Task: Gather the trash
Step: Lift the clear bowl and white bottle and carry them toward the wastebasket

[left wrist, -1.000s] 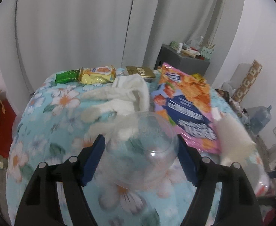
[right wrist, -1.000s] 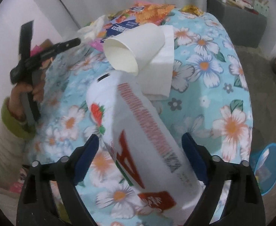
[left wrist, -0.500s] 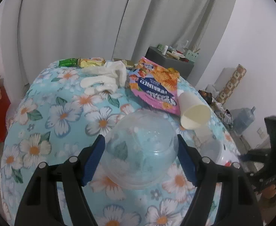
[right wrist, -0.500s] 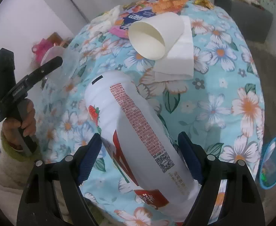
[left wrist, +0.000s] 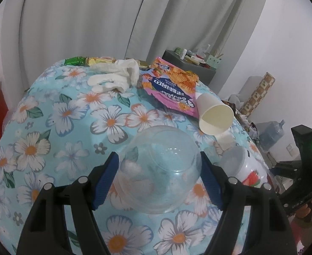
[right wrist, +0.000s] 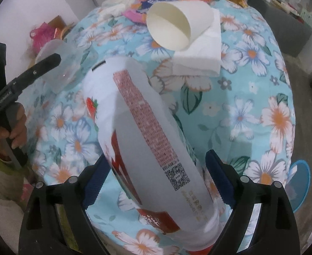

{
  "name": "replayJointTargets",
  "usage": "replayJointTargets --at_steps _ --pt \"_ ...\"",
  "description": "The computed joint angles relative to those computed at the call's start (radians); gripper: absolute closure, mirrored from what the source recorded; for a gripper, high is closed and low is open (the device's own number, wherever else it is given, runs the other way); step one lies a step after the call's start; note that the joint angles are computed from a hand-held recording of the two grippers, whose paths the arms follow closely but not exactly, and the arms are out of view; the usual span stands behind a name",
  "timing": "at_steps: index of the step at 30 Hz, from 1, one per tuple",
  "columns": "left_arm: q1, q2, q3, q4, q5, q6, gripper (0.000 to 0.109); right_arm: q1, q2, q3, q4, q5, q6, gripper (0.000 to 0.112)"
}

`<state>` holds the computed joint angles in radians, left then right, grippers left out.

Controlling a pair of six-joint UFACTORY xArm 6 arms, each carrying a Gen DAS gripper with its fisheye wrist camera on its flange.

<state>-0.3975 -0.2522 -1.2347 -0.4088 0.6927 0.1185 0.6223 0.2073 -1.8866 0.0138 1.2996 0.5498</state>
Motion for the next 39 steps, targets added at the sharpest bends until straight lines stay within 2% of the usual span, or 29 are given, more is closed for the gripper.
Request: replayJointTargets --at_steps 6,10,12,22,25,26,29,35,39 --pt "-0.008 -0.008 0.014 0.02 -0.011 -0.018 0.036 -0.018 -0.054 0.074 0.038 -0.05 0.098 0.036" --pt "-0.011 -0.011 0.021 0.001 -0.007 -0.002 0.036 -0.044 -0.133 0.194 0.111 -0.141 0.203 0.036" --pt "-0.018 -0.005 0.02 0.02 -0.001 -0.01 0.036 -0.042 -0.151 0.219 0.104 -0.15 0.224 0.036" --pt "-0.056 -0.011 0.041 0.174 -0.012 -0.115 0.039 0.036 -0.082 0.1 -0.07 -0.016 0.175 0.033" --pt "-0.062 -0.015 0.043 0.196 -0.018 -0.133 0.039 0.047 -0.073 0.088 -0.124 0.016 0.204 0.046" --pt "-0.062 -0.015 0.042 0.195 -0.018 -0.132 0.039 0.043 -0.079 0.099 -0.119 0.003 0.209 0.049" --pt "-0.067 -0.019 0.041 0.204 -0.021 -0.14 0.039 0.018 -0.152 0.205 -0.063 -0.087 0.238 0.05" --pt "-0.083 -0.035 0.04 0.228 -0.022 -0.163 0.039 0.002 -0.259 0.344 -0.022 -0.199 0.298 0.051" --pt "-0.095 -0.051 0.037 0.247 -0.023 -0.174 0.039 -0.008 -0.378 0.474 0.007 -0.268 0.313 0.051"
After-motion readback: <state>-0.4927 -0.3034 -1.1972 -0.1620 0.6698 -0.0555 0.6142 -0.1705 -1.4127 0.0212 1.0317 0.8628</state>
